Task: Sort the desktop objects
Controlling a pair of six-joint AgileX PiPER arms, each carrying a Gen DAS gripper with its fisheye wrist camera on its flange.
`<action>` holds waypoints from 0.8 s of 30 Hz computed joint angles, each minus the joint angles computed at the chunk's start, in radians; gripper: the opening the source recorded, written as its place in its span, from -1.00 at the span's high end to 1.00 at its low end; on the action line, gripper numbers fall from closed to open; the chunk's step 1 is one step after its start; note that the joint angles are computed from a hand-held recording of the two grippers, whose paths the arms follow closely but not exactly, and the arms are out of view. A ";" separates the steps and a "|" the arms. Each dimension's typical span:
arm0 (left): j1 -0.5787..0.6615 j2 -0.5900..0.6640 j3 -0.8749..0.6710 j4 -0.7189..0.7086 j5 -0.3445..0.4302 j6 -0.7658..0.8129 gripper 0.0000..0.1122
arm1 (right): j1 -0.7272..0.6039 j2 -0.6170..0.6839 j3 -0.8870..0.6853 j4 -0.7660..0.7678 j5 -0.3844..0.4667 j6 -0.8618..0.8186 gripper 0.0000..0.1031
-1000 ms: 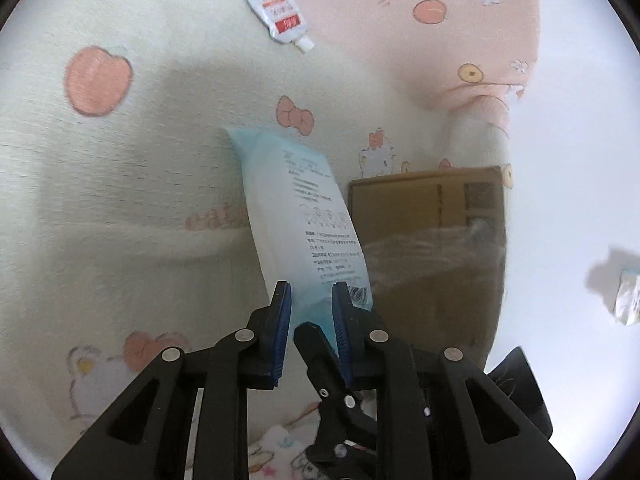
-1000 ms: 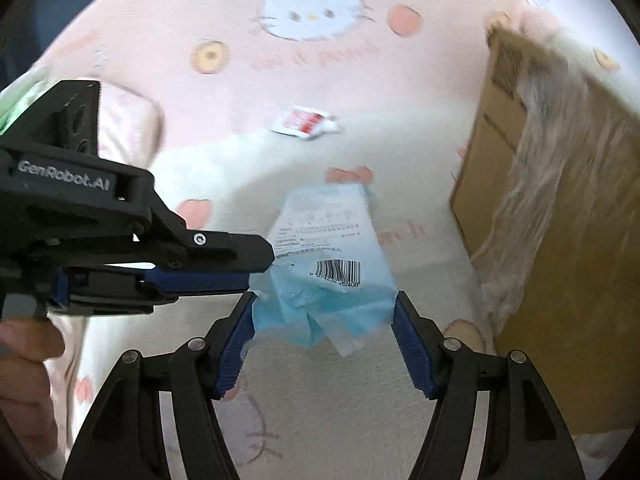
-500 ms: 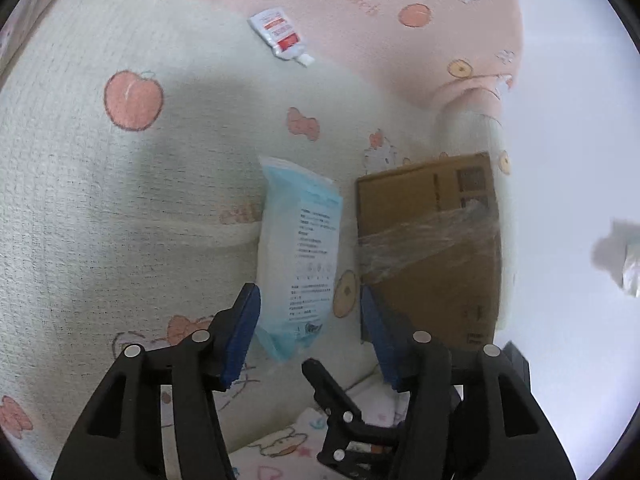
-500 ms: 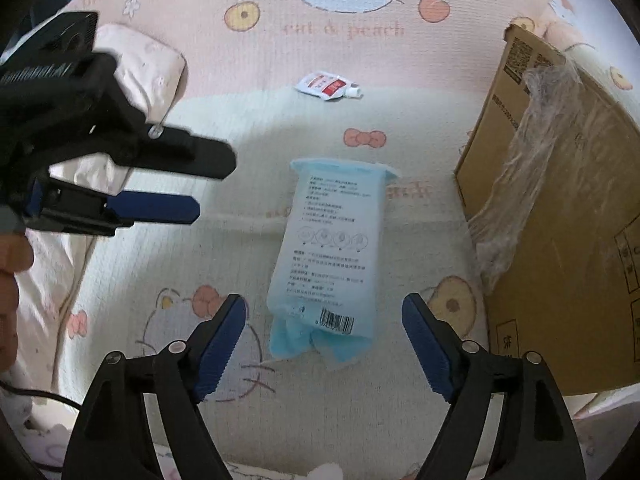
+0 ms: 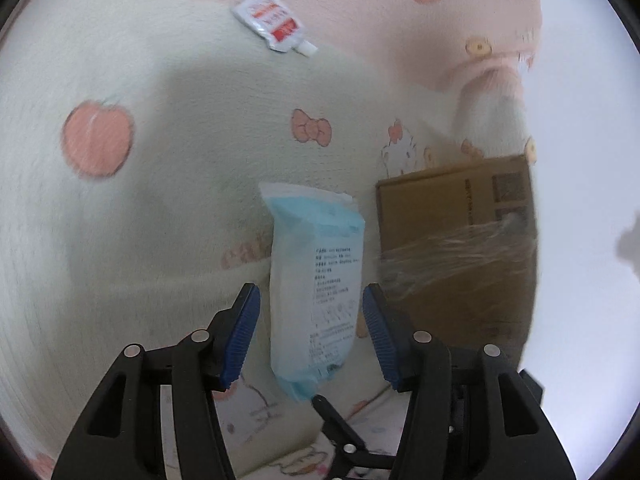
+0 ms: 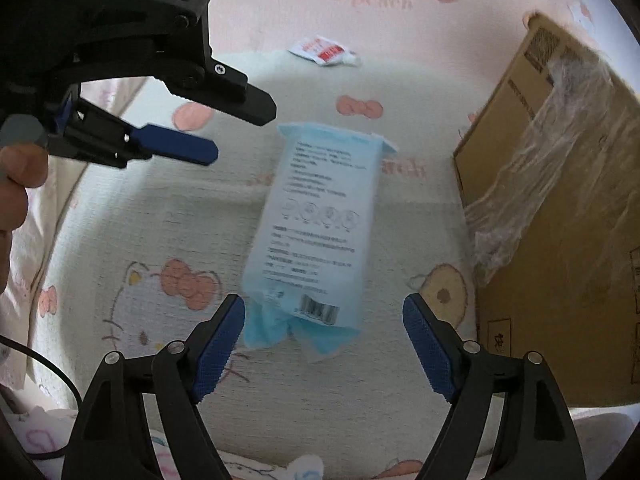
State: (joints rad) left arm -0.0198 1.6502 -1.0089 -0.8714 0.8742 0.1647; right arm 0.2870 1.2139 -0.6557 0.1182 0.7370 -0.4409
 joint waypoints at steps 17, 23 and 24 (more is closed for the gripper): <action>-0.210 0.296 -0.499 0.465 0.092 -0.107 0.54 | -0.306 0.227 -0.156 0.213 0.240 -0.031 0.12; -0.217 0.332 -0.538 0.489 0.156 -0.093 0.61 | -0.314 0.247 -0.161 0.210 0.282 -0.006 0.34; -0.217 0.333 -0.537 0.493 0.161 -0.098 0.61 | -0.314 0.250 -0.159 0.212 0.284 -0.010 0.34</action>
State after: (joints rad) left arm -0.2369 1.9829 -1.5457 -0.3786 1.0348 0.0668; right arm -0.0266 1.4638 -0.8151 0.3304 1.0213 -0.4506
